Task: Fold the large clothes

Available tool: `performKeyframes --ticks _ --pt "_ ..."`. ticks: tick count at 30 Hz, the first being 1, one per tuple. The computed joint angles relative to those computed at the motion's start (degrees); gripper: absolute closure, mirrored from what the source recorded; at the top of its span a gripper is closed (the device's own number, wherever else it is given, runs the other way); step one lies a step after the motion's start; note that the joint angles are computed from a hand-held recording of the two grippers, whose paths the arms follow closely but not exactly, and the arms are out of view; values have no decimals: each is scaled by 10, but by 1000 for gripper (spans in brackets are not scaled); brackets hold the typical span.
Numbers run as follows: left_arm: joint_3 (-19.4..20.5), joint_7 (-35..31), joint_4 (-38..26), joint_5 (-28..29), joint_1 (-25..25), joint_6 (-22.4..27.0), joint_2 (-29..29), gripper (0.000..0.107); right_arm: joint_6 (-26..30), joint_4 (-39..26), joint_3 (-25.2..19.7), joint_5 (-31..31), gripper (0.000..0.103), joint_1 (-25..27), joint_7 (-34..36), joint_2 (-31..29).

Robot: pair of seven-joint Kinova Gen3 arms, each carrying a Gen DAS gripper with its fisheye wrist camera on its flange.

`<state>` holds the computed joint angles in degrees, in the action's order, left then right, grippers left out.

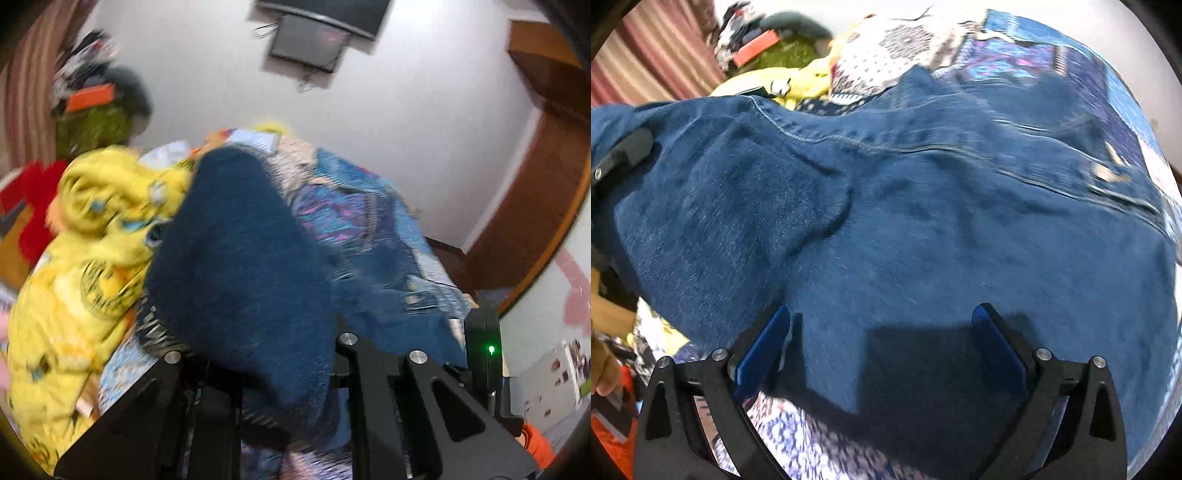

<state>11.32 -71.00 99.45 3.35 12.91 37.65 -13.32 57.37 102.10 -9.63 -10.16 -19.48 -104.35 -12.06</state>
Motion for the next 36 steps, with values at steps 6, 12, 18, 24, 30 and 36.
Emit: performKeyframes --ticks 6,12,18,24,30,36 --pt "134 31 -87 -137 38 -3 58 94 50 32 42 43 4 61 3 -133" --pt "191 -19 -167 -195 145 59 180 94 128 39 93 100 4 158 -4 -237" --pt "168 -30 -177 -218 232 149 272 87 180 36 151 104 4 195 17 -285" --pt "116 -13 -162 -220 280 149 248 85 185 38 163 89 4 196 38 -289" --pt "75 -38 -180 -161 297 194 231 78 173 37 157 62 4 185 48 -298" --pt "57 -69 -139 -67 254 189 160 34 148 35 134 43 4 175 45 -290"
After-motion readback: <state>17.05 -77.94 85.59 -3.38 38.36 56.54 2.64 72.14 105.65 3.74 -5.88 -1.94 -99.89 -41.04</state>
